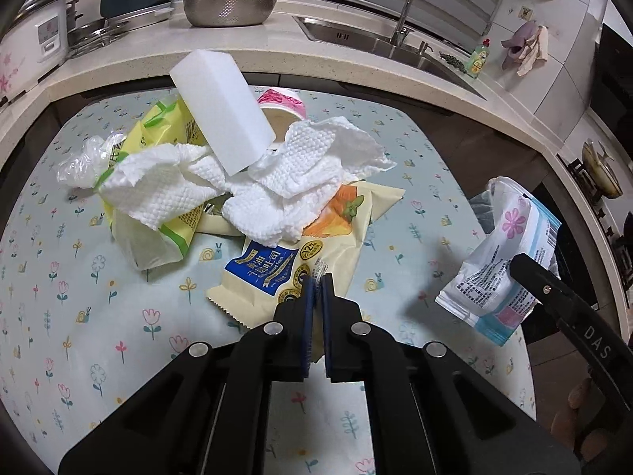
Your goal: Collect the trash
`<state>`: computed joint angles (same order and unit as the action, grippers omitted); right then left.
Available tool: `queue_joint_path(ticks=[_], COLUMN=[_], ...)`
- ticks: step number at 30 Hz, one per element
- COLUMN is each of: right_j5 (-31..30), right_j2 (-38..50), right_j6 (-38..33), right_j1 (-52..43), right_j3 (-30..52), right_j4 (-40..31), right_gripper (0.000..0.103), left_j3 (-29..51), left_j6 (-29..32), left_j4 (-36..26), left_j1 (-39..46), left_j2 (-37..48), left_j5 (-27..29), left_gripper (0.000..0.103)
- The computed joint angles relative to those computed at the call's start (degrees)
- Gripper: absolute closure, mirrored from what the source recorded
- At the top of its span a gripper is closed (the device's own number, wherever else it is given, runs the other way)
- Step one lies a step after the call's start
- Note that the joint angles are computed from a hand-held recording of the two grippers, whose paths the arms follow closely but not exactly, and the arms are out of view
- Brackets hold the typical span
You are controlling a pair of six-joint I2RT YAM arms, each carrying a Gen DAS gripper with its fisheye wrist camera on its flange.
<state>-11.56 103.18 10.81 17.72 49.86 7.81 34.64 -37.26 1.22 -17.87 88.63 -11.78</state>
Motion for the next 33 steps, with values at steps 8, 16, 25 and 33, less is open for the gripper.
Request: queue_joint_path(ticks=[8, 16, 25, 33], right_j5=[-2.93, -5.33, -7.28, -7.43], right_j2=[-4.78, -8.73, -12.53, -12.92], right_j6=[-1.27, -2.97, -3.59, -3.50], right_j1=[-4.93, -8.19, -9.55, -8.43], right_j3=[-2.70, -5.22, -8.22, -8.88], right_j4=[-0.54, -1.17, -1.24, -0.90], right_gripper=[0.077, 0.077, 0.077, 0.077], left_j3=[2.37, 4.47, -0.94, -5.50], left_j6=[-3.15, -4.88, -9.14, -8.64], left_j4=[-4.22, -7.38, -7.49, -12.09], left_j1=[-6.66, -10.59, -11.32, -3.68], left_j2=[-5.29, -8.35, -12.36, -18.23], left_j5=[-2.30, -3.92, -1.83, -5.94], left_gripper=[0.100, 0.100, 0.071, 0.051])
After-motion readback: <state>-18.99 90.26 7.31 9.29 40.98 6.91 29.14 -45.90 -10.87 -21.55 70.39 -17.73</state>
